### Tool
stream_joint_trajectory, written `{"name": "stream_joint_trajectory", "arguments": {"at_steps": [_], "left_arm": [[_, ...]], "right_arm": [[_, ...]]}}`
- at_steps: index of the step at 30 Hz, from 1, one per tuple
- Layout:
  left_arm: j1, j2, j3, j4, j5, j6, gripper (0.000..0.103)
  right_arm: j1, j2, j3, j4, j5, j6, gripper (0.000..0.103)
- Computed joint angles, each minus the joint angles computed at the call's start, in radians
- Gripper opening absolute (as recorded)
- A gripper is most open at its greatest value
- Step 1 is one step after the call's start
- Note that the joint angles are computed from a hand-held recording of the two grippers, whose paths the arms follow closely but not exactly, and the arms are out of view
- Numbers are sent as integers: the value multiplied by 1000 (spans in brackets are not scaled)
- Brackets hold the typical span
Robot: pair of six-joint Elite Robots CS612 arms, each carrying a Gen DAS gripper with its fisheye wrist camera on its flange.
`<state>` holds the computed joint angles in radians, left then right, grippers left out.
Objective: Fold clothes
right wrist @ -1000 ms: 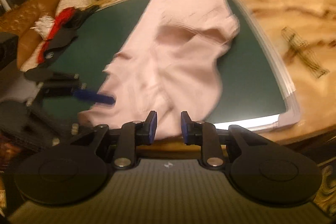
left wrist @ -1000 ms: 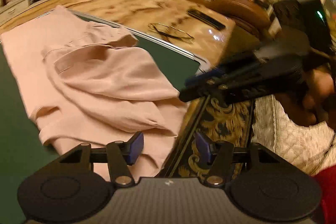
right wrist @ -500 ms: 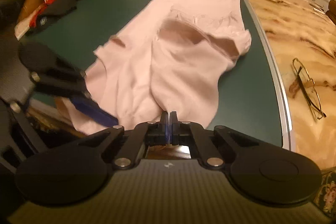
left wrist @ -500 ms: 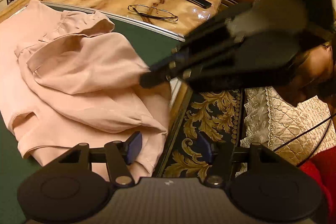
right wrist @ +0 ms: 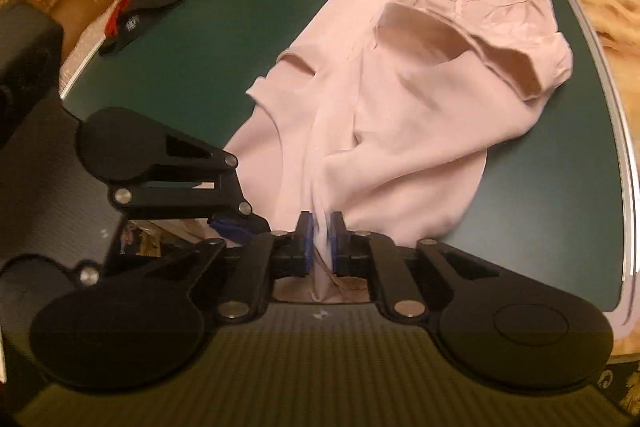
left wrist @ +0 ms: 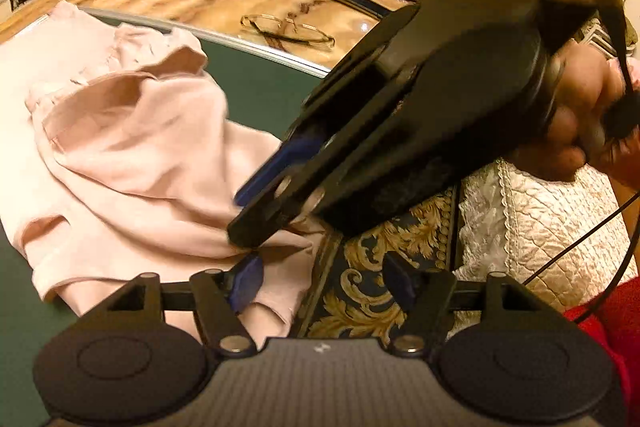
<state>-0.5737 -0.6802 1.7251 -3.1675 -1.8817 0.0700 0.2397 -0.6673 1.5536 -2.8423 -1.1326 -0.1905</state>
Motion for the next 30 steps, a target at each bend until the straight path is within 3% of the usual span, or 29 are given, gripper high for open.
{"name": "stream_joint_trajectory", "arguments": {"at_steps": [3,6,9,13,18,19,21,25,30], "left_arm": [[-3,-2,14,-46,17,-16,83],[0,2,9,-47,11,-24,84],[-1,4,8,-56,25,-40,84],[-6,3,17,-87,70,-60,87],[-2,16,-14,-32,63,-49,87],[0,19,-19,-23,58,-42,87],[4,27,-30,-10,30,-26,88],[8,34,-41,-5,0,-2,91],[2,23,-27,0,20,25,92]], "right_arm": [[-27,-17,15,-35,60,9,29],[-42,-9,-8,-121,65,59,39],[-22,42,-104,-168,-57,50,42],[16,130,-281,-59,-157,-51,43],[60,205,-420,67,-242,-240,43],[62,212,-431,76,-251,-254,40],[61,213,-435,96,-234,-263,3],[49,195,-427,94,-189,-236,3],[28,215,-517,108,-71,-92,3]]}}
